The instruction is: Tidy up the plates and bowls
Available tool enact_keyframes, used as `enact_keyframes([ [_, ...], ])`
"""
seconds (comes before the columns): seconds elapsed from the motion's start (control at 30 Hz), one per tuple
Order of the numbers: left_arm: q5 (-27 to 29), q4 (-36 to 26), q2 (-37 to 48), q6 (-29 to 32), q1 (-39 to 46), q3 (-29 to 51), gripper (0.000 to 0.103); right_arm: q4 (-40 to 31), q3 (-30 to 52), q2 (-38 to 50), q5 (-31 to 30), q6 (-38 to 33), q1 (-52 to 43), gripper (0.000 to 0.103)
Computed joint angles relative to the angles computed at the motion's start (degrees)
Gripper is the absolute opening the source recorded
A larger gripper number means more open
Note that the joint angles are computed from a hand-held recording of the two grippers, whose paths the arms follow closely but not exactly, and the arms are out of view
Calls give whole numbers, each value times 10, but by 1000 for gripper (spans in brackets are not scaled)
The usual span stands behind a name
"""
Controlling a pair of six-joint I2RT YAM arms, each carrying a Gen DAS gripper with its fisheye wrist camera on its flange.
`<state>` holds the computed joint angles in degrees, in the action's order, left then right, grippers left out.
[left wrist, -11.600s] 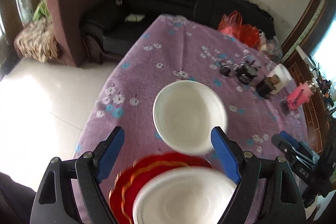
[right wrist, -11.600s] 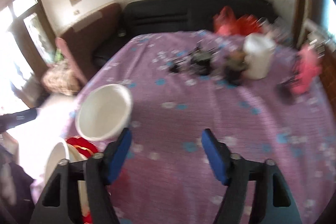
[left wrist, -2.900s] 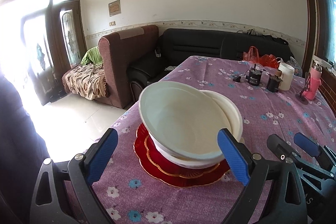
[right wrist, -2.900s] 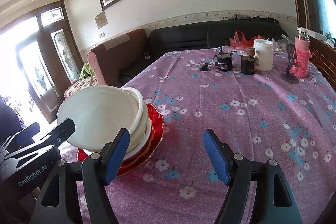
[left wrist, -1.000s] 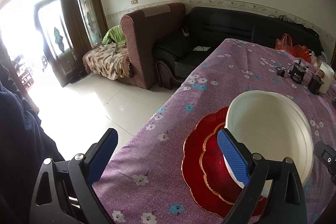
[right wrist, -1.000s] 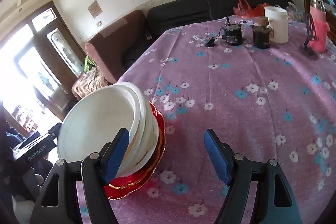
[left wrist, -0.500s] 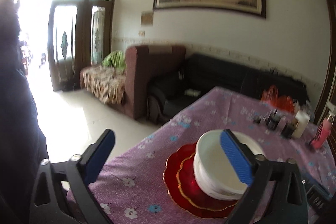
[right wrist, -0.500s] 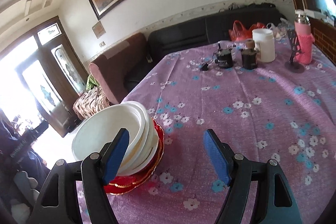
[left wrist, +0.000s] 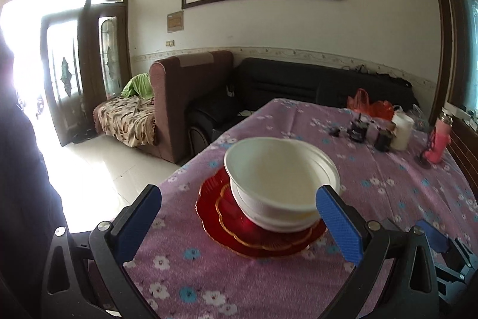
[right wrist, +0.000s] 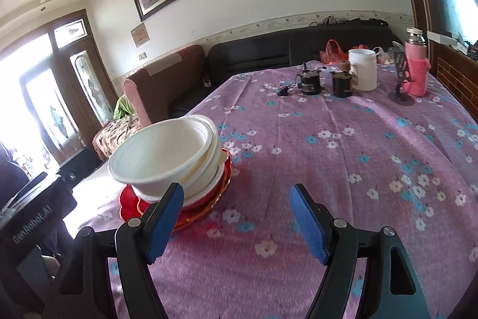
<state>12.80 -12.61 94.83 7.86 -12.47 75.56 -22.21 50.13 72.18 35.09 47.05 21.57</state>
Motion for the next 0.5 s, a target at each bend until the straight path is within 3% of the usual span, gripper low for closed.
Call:
enact_keyframes([
  [0.33,13,-36,13,17,-3,6,103,-60,31,23,50,33,56,82],
  [0.5,9,-50,40,24,-5,22,103,-45,34,46,27,22,40,83],
])
